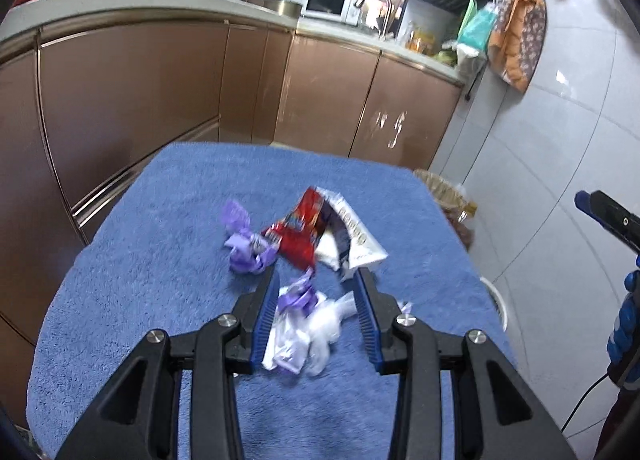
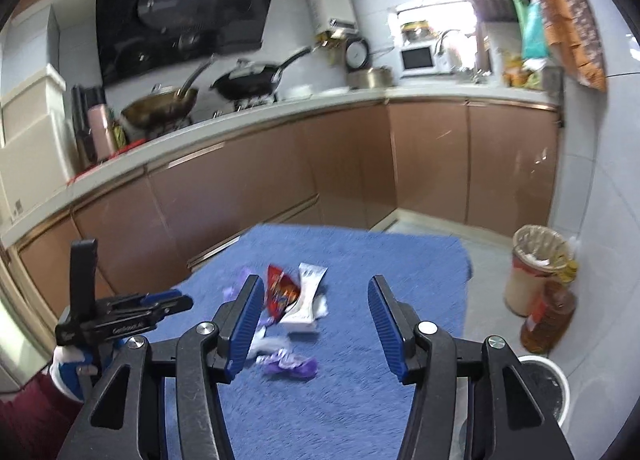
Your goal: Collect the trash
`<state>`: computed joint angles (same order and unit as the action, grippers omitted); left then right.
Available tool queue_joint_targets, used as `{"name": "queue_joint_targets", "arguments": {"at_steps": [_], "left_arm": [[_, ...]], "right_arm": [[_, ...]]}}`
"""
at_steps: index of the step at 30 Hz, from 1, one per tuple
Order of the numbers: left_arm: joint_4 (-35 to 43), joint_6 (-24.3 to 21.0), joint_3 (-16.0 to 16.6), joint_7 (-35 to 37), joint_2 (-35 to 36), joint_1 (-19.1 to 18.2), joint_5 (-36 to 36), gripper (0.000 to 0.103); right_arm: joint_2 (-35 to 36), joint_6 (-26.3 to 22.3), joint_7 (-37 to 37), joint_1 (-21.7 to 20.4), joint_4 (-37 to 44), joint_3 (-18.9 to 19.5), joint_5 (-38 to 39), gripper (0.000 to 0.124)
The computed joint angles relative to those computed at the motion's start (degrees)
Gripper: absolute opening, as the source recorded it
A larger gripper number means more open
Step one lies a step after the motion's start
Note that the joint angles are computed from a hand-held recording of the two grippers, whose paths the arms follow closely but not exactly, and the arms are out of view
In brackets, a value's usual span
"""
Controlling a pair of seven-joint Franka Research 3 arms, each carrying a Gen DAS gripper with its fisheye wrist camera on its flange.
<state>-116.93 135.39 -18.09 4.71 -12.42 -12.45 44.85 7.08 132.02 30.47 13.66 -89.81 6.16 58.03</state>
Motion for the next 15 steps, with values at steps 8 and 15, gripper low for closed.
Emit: {"name": "queue_joint_targets", "arguments": {"at_steps": [8,15], "left_arm": [[-0.43,4.29,2.60,7.48,4.37,0.05,-5.08,0.037],[0.36,6.49,4.36,13.36,8.00,0.57,-8.09,0.037]], "right_arm": [[6.28,-4.80,3.21,1.32,3.64,1.39,-7.13,0.051],[14.62,-13.18,4.91,2.55,10.83,2.90,-16.32,0.052]]}}
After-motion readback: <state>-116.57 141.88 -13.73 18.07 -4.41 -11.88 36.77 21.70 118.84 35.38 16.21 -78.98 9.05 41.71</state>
